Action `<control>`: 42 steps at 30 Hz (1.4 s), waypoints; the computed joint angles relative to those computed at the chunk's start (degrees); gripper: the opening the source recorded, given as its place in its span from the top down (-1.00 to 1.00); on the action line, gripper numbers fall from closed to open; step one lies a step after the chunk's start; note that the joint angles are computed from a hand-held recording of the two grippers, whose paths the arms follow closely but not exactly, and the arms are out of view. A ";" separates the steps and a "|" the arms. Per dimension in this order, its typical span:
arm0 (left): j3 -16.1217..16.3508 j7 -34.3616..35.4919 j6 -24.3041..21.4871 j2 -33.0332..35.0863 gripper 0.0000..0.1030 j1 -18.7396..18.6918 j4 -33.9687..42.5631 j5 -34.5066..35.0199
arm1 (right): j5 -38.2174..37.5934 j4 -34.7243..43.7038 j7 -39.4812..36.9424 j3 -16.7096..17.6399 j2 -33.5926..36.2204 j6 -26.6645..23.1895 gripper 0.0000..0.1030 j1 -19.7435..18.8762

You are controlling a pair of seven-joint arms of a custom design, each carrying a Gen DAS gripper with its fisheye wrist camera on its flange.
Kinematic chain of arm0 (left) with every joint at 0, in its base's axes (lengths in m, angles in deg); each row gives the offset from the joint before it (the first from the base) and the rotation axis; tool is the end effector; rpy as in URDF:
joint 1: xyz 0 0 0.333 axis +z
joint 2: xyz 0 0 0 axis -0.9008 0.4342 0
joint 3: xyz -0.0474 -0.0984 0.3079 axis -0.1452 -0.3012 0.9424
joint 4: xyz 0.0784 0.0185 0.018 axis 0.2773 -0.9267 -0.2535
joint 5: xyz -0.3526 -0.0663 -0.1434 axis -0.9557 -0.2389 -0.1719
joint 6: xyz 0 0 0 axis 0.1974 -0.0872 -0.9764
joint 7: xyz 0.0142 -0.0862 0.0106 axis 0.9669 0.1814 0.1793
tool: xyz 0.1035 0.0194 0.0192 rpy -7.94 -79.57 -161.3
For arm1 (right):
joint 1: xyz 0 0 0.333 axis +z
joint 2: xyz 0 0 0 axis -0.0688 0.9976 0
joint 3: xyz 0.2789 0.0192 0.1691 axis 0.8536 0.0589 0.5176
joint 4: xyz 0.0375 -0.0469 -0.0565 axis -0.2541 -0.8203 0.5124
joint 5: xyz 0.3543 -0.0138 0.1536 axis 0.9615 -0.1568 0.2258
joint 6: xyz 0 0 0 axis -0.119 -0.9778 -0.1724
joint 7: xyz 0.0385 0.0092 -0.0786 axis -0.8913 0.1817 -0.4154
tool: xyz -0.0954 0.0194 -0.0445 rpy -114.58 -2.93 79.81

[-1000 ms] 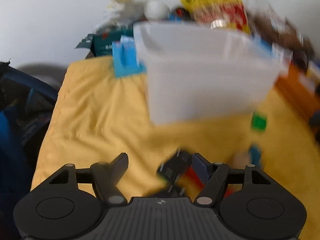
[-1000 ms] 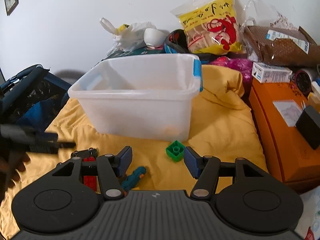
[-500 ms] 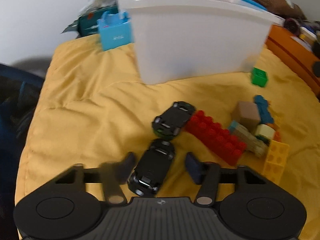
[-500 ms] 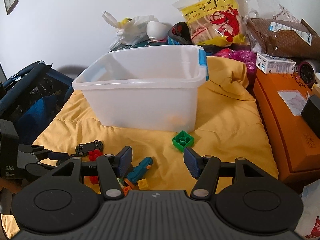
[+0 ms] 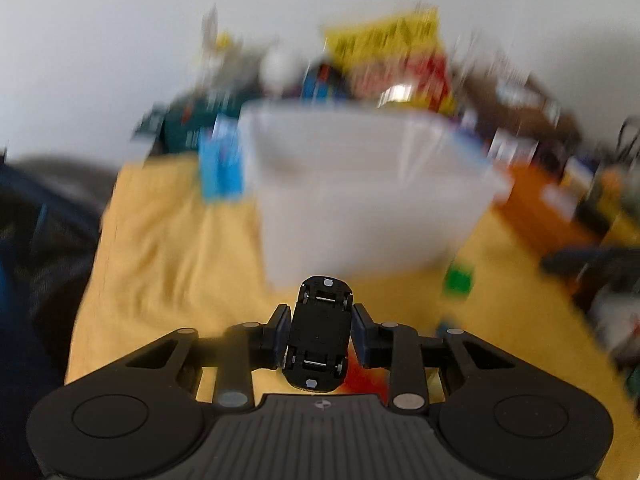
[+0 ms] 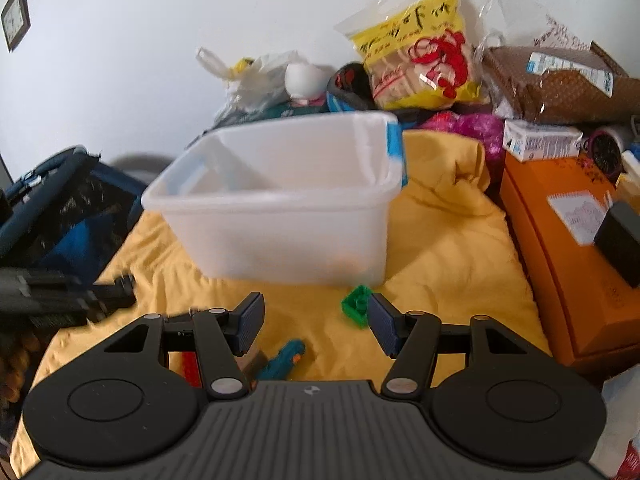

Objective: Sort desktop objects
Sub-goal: 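Carry the black car over the white bin and open the left tool, then grasp the red long brick with the left tool while the right tool grasps the small yellow brick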

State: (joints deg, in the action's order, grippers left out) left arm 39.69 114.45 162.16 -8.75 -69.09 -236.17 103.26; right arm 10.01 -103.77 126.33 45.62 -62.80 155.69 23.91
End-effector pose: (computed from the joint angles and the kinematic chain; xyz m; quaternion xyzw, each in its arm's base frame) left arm 0.3956 -0.1432 0.5092 -0.7005 0.5820 -0.3082 0.2750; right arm 0.4694 0.2905 0.5050 -0.8053 0.4074 -0.1059 0.4176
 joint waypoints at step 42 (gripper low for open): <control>-3.24 -10.72 -11.06 15.96 -0.24 -4.75 6.43 3.01 | -15.66 -5.98 5.34 1.44 3.14 -0.66 0.11 0.38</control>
